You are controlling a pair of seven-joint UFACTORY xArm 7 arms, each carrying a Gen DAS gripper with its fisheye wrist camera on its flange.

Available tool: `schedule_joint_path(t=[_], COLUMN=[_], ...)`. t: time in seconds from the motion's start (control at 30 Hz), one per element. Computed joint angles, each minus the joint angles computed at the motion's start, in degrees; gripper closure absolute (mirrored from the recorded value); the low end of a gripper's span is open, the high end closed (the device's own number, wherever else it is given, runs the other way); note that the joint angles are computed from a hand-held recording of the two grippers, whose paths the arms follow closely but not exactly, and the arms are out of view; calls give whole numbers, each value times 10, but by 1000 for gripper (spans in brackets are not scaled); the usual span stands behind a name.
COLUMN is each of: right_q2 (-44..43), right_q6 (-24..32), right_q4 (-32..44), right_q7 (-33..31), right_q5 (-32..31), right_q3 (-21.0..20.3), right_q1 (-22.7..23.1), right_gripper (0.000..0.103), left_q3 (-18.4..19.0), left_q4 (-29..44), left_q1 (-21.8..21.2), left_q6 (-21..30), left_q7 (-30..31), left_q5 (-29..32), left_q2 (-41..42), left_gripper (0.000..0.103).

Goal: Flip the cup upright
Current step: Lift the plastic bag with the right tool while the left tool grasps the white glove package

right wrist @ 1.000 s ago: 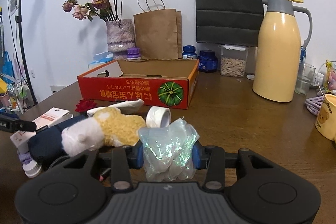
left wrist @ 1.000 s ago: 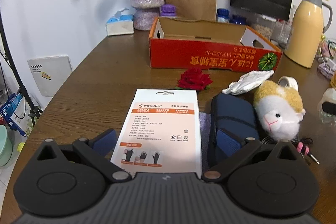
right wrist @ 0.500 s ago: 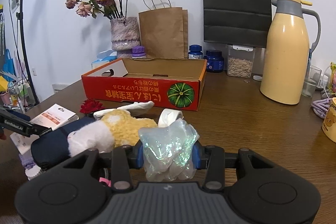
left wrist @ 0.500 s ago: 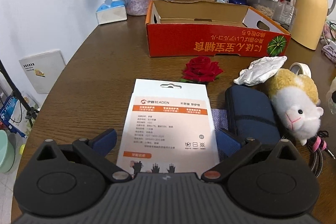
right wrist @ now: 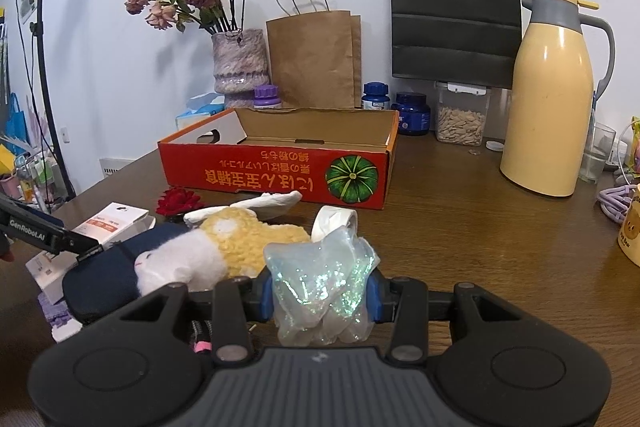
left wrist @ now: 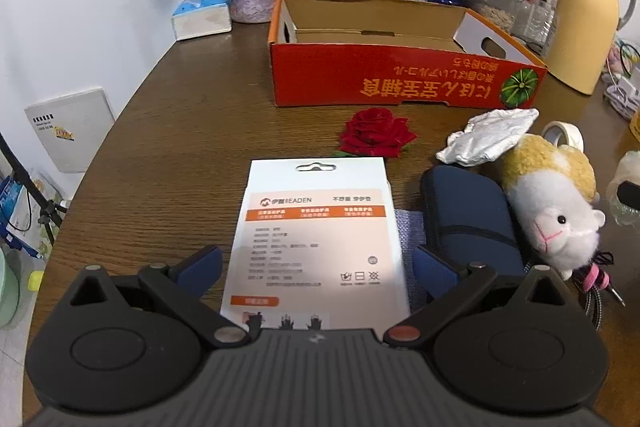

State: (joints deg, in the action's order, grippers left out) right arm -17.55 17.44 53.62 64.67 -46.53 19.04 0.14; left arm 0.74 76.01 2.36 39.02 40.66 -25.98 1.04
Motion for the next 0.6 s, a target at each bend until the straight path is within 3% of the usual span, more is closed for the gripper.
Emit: schedule_joint_path(t=[0.3, 0.6], right_q2=[-5, 0], right_q6=[0, 4], right_q4=[-1, 5], right_q7=[11, 11], right_q5=[-3, -3], right_q3=[3, 7], right_q1=[-2, 2], right_gripper=[62, 62], left_q3=[-4, -5], left_q4=[7, 23], left_q1=[-8, 4], left_q6=[4, 24], left_q7=[-35, -63], left_q5=[63, 63], left_q2=[11, 30], left_gripper=[0, 3])
